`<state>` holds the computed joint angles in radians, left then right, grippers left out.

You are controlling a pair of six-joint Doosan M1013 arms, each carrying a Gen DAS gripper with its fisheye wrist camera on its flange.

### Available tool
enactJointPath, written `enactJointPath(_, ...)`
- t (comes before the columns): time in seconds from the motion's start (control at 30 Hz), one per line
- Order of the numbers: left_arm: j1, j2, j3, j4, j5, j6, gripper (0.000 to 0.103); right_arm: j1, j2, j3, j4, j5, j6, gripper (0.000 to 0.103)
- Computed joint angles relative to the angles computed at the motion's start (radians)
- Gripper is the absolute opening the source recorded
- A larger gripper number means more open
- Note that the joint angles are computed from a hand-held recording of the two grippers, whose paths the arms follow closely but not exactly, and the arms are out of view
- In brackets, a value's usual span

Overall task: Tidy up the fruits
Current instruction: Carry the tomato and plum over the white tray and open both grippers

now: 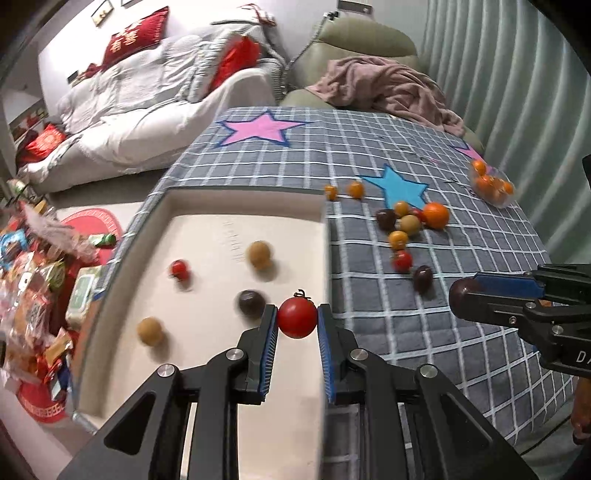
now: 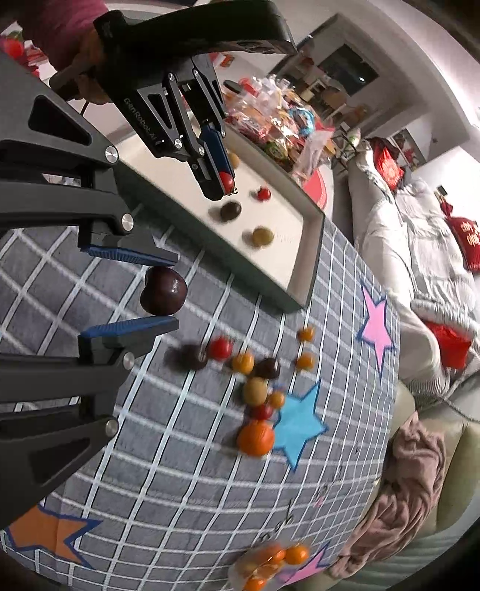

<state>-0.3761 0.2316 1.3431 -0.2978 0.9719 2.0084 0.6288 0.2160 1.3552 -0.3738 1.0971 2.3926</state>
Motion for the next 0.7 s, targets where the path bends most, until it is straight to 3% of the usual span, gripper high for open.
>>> enactJointPath(0.3,0.071,0.003,0.013,0.036,-0.02,-0.036,0.023,0.028,0.11,-0.128,0.059,0.02,-0.116,0.03)
enactJointPath(0.7,0.102,0.031,0.023,0.175,-0.004,-0.104,0.023,0.035,0.246,-0.251,0.148,0.079,-0.211,0.03)
